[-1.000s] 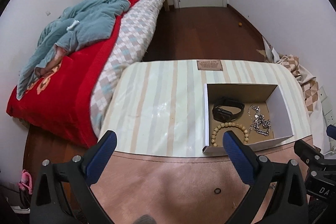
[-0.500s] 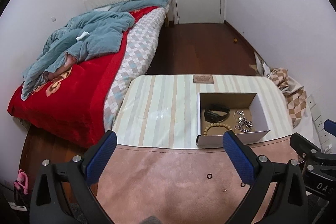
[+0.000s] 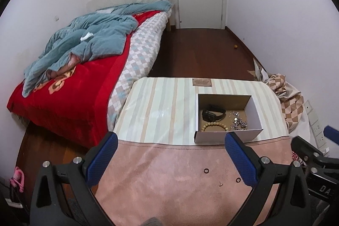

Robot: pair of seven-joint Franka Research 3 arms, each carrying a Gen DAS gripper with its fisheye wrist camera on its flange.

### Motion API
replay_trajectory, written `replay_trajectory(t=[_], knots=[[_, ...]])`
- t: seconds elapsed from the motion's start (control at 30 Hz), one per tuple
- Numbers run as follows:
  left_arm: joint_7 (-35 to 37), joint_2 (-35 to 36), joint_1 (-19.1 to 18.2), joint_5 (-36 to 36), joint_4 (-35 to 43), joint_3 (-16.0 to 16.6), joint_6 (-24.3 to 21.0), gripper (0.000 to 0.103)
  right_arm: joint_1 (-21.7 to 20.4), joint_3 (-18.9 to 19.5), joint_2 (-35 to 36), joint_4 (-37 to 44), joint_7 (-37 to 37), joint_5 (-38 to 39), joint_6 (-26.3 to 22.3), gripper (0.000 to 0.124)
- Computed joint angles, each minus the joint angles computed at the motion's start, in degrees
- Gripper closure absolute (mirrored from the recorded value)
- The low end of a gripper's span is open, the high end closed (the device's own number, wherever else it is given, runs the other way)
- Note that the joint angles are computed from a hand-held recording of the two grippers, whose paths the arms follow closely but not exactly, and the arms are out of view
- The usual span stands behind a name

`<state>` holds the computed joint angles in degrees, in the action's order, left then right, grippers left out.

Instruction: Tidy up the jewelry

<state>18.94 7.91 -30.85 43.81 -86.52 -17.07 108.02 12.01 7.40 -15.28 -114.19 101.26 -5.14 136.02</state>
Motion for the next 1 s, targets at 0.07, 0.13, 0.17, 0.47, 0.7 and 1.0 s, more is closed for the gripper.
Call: replay_trajectory(t=[0.07, 0.13, 0.17, 0.47, 0.7, 1.0], knots=[[-0.7, 0.2, 0.2, -0.8, -0.8, 0.0, -0.1, 0.000, 0.1, -0.7, -0.3, -1.7, -0.2, 1.6, 0.8, 0.024], [-0.5, 0.7, 0.4, -1.9, -1.5, 0.1, -0.2, 0.000, -0.3, -1.2, -0.4, -3.7, 0.0, 2.6, 0.9, 0.024], [-0.4, 1.1, 0.4, -2.5, -2.0, 0.1, -0.6, 0.000, -0.5, -1.5, -0.3, -4.8, 0.2, 3.3, 1.0, 0.024], [-0.7, 4.7, 0.8, -8.2, -5.9, 0.6, -0.5, 0.000, -3.8, -4.3, 2.1, -16.2, 2.6, 6.9, 4.8, 0.027], [1.2, 8.3, 0.7, -10.5, -5.1, 1.2, -0.1, 0.000, -4.4, -4.9, 5.2, -20.0, 1.2, 8.7, 12.3, 0.049], [2.9, 11.4, 0.2, -11.4, -3.4, 2.3, 0.1, 0.000, -5.5, -2.7, 7.2, -20.6, 8.2, -4.3, 19.2, 0.111]])
